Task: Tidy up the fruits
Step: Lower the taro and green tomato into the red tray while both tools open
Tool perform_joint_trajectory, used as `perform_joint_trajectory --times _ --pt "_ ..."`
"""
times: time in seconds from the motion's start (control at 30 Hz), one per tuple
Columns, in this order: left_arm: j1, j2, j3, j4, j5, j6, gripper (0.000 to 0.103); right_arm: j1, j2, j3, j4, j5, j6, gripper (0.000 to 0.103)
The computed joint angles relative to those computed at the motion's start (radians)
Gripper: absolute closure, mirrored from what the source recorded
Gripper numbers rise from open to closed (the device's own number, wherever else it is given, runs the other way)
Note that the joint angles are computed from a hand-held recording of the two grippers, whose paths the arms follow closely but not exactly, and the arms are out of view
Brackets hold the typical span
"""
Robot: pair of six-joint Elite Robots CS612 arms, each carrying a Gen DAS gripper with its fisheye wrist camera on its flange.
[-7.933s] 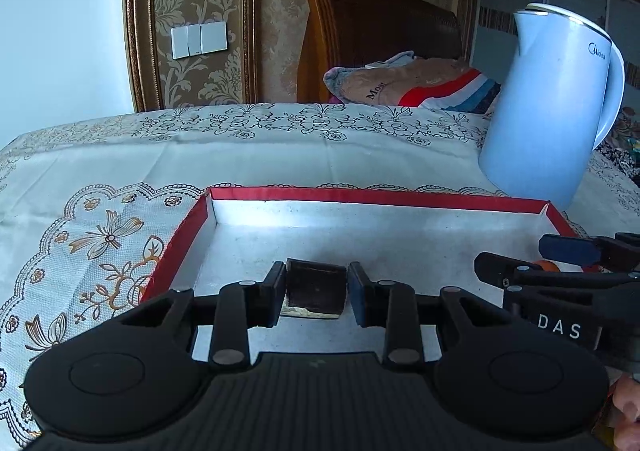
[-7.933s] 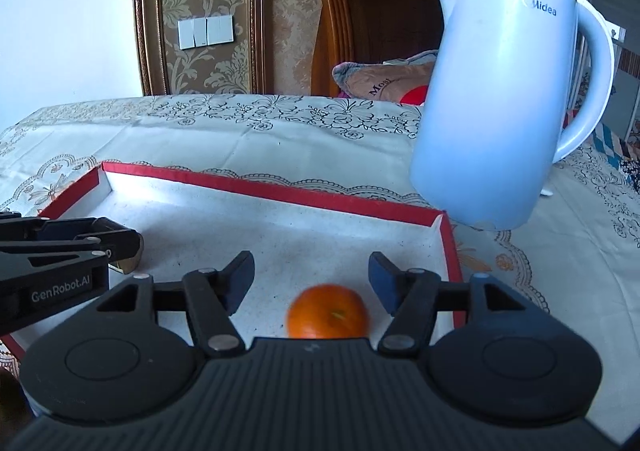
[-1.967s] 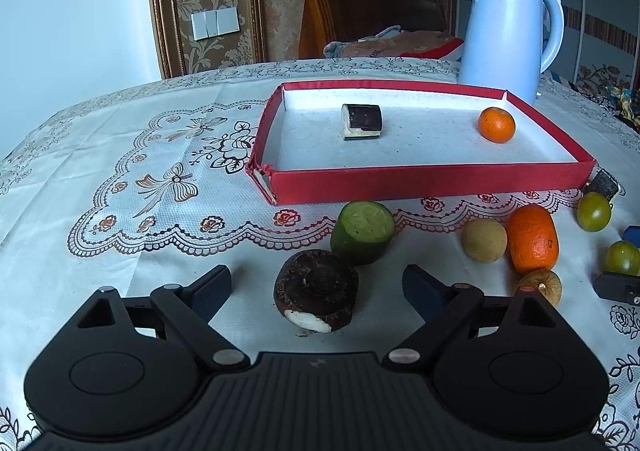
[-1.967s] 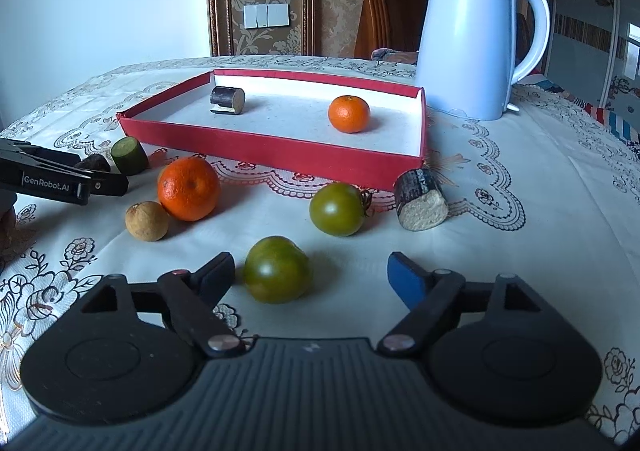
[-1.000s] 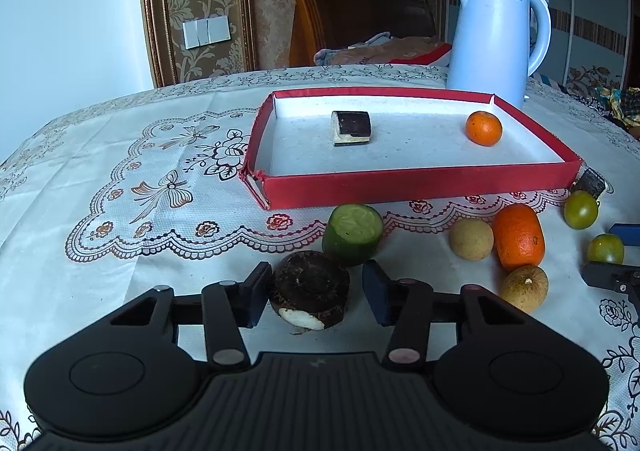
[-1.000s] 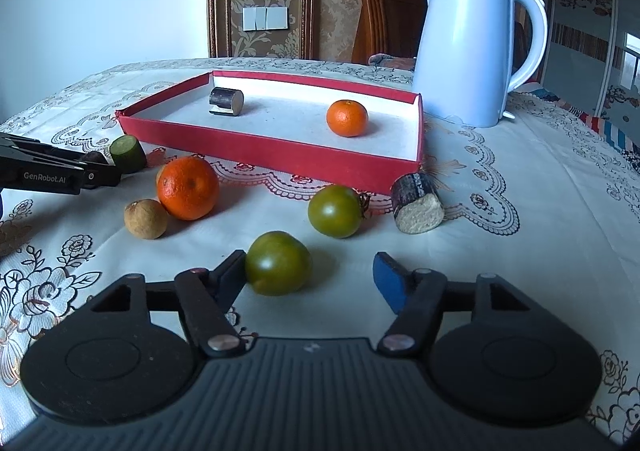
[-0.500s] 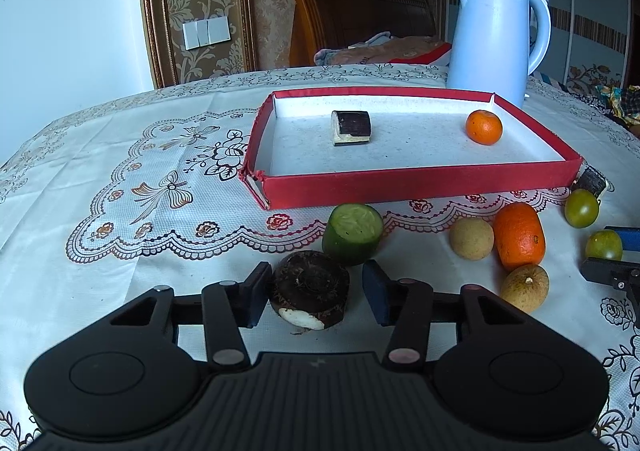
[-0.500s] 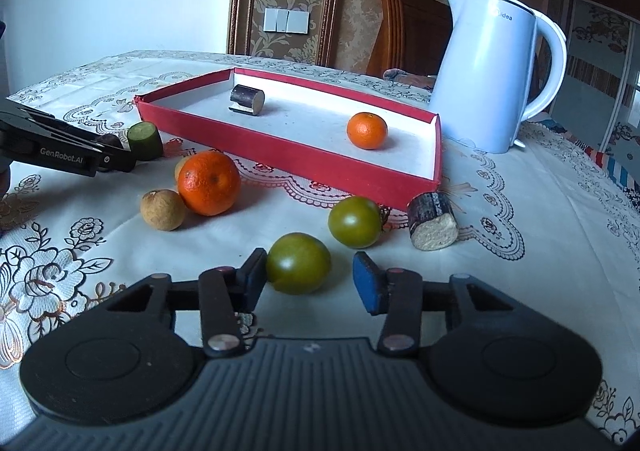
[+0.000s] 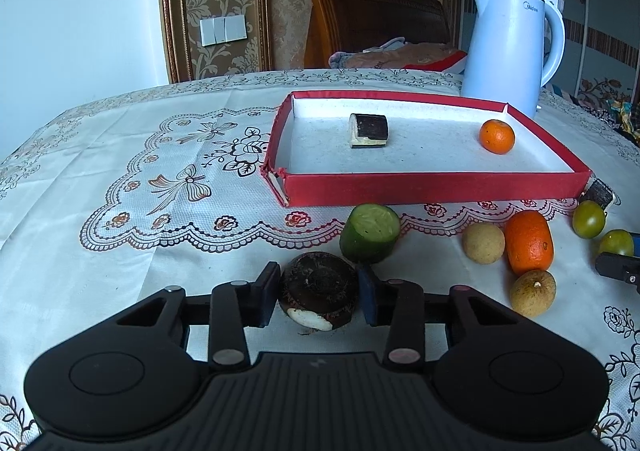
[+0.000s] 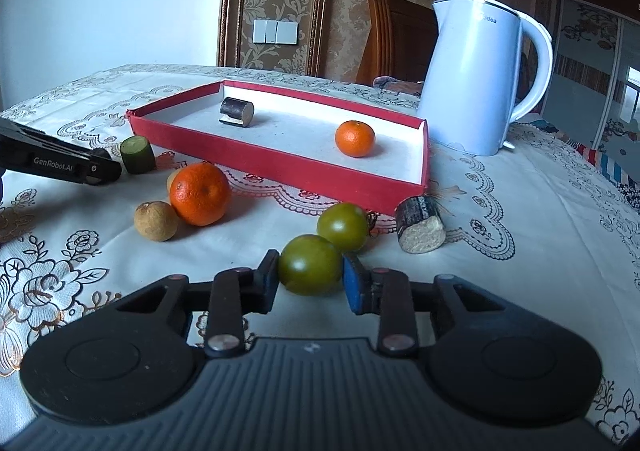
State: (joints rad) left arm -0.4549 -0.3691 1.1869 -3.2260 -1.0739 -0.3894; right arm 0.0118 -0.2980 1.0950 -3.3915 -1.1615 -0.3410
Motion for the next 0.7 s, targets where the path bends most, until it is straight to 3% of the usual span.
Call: perform_joint_trajectory --times 0.3,0.5,0.7 --pt "-0.002 -0.006 0.014 -0.086 0.021 -0.018 0.063 -0.007 0.007 -0.015 -0.047 0.003 0.073 0.072" --pt "0.008 0.004 -0.045 -0.036 0.012 -0.047 0.063 0.001 0.028 -0.09 -0.054 -0.05 0.14 0.072" --pt "0.019 0.046 -0.174 0.072 -0.006 -0.059 0.063 0.018 0.077 -0.231 0.026 -0.104 0.184 0.072"
